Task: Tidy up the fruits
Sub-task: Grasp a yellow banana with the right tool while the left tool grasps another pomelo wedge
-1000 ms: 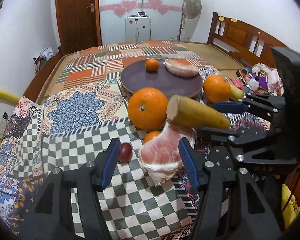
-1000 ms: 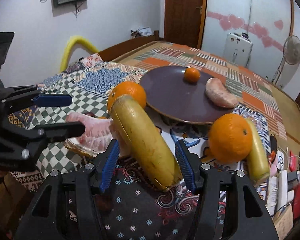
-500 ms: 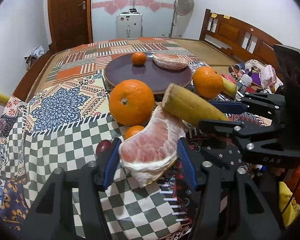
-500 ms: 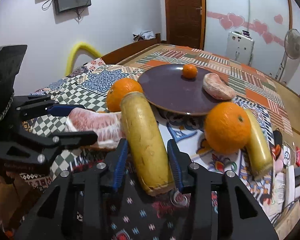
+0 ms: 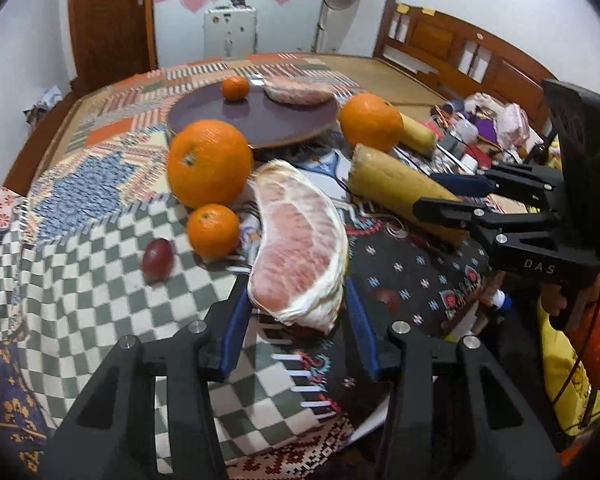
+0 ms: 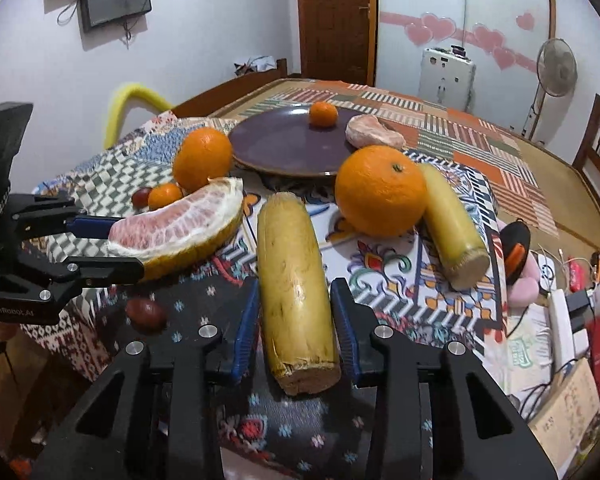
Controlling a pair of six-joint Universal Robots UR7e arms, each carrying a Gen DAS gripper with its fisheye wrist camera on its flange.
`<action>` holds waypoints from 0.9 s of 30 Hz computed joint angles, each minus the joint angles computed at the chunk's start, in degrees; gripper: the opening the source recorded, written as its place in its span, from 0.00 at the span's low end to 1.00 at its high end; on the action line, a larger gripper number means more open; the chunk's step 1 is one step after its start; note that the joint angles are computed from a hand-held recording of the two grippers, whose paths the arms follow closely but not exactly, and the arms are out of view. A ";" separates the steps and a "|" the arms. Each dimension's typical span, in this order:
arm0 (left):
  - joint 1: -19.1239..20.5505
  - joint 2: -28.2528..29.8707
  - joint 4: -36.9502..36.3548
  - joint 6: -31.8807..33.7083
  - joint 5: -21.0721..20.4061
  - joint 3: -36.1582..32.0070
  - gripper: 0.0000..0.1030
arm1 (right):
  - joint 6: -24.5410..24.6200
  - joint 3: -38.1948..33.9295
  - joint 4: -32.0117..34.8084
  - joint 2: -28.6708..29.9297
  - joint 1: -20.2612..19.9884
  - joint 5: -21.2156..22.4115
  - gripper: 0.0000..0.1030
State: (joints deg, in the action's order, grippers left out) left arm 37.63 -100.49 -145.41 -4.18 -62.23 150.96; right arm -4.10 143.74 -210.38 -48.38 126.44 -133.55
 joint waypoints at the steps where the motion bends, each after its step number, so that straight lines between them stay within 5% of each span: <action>1: -0.17 0.51 -0.01 0.02 0.20 -0.03 0.46 | 0.30 0.13 0.71 -0.38 0.18 -0.33 0.33; 16: 1.40 10.43 2.95 1.43 0.62 -6.68 0.50 | -2.56 -0.51 5.16 -3.17 -2.63 2.19 0.34; 27: 0.82 18.20 -3.03 4.02 3.11 -8.32 0.54 | -3.88 -0.43 4.34 -3.42 -5.51 5.03 0.36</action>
State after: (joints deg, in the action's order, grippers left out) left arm 38.45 -82.30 -148.44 -0.17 -59.12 142.64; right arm -7.98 143.31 -206.04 -51.80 120.93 -128.52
